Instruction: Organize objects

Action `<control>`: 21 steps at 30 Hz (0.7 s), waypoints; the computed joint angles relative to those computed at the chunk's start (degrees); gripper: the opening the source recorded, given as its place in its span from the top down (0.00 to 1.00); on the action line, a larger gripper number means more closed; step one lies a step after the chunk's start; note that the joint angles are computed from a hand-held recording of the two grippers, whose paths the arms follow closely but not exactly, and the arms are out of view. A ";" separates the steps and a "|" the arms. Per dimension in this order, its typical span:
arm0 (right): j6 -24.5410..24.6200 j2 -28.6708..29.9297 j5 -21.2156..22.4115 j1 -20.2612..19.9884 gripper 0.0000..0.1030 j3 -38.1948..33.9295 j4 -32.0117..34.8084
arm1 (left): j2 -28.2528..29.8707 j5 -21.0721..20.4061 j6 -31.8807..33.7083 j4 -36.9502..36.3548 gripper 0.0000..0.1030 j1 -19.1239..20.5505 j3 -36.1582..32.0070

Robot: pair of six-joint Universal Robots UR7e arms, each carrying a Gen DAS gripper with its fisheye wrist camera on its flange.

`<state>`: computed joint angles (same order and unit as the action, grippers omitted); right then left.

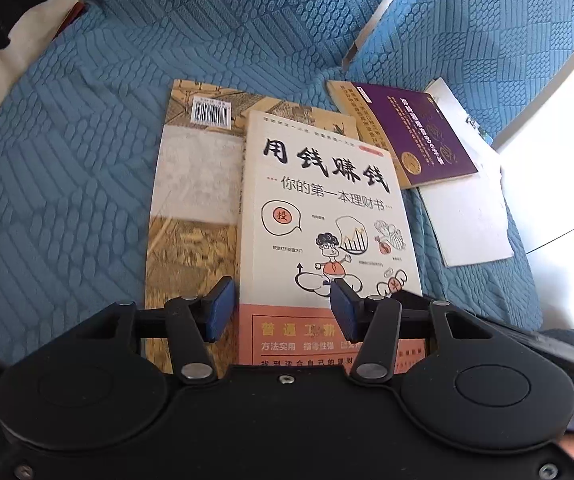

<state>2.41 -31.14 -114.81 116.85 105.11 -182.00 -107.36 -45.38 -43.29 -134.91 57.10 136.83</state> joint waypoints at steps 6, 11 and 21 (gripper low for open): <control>-3.43 -0.76 1.83 -0.43 0.64 0.25 1.50 | -2.53 1.14 -6.42 4.26 0.52 -2.15 0.93; -4.16 -0.82 2.76 -0.33 0.65 0.86 1.19 | -3.32 1.78 -8.09 5.78 0.52 -2.35 0.95; -0.85 -1.29 1.60 0.46 0.65 -0.65 4.72 | -3.72 1.20 -8.24 5.26 0.55 -2.20 0.05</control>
